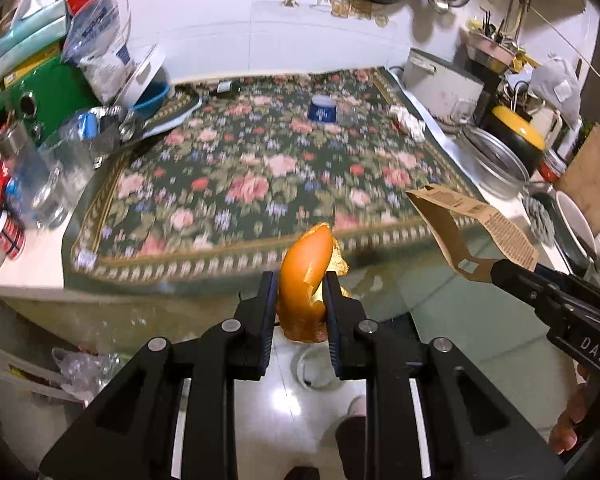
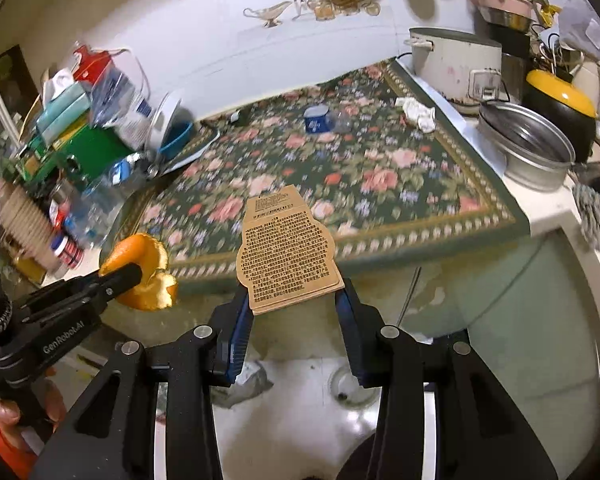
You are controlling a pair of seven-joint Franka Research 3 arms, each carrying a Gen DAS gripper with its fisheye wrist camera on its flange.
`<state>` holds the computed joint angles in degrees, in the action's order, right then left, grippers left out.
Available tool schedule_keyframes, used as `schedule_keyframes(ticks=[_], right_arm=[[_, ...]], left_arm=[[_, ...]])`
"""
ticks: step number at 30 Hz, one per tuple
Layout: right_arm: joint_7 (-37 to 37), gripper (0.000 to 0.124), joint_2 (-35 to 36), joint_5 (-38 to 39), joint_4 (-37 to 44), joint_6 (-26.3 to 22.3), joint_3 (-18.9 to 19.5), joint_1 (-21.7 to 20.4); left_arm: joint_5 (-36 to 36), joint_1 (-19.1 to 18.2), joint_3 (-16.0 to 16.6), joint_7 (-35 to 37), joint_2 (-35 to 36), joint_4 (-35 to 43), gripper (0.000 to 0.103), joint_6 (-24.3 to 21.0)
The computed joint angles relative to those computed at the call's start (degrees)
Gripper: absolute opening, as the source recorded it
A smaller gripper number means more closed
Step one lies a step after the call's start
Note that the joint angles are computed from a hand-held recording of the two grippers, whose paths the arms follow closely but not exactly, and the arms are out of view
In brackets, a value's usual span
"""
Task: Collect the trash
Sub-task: 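Carry orange peel and paper label down over the floor bin and open both tools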
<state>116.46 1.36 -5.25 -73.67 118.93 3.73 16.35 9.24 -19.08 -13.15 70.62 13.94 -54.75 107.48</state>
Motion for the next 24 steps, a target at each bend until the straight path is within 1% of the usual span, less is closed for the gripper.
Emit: schedule_keyframes(ticks=[2, 6, 10, 14, 17, 21, 24], right_arm=[[0.6, 0.038, -1.3, -0.5, -1.3, -0.9, 0.4, 0.4], [0.1, 0.038, -3.8, -0.1, -5.3, -1.1, 0.6, 0.1], [-1.8, 0.038, -6.9, 1.7, -12.3, 1.5, 0.5, -0.9], [-4.8, 0.038, -10.0, 4.9, -20.0, 4.1, 0.1, -2.2], [-8.9, 0.038, -11.5, 8.2, -25.3, 4.6, -0.8, -3.4], [-13.5, 0.038, -12.5, 10.9, -30.6, 5.0, -1.6, -4.8], [-16.8, 0.038, -12.5, 12.6, -35.2, 6.4, -2.0, -5.6]], left_arm=[[-1.9, 1.0, -0.1, -0.3, -3.7, -5.6, 0.022, 1.4], [-3.0, 1.6, -0.6, -1.5, -7.2, -12.1, 0.022, 2.8], [-3.0, 1.3, -1.3, -3.9, -8.8, -18.0, 0.022, 4.2], [-1.7, 0.1, -2.1, -7.6, -9.0, -23.5, 0.022, 5.0], [-2.2, -0.7, -2.6, -10.9, -8.9, -27.8, 0.022, 6.4], [-3.1, -1.8, -3.3, -15.0, -7.9, -33.2, 0.022, 10.0], [-3.7, -2.6, -3.7, -17.2, -6.3, -36.6, 0.022, 13.3]])
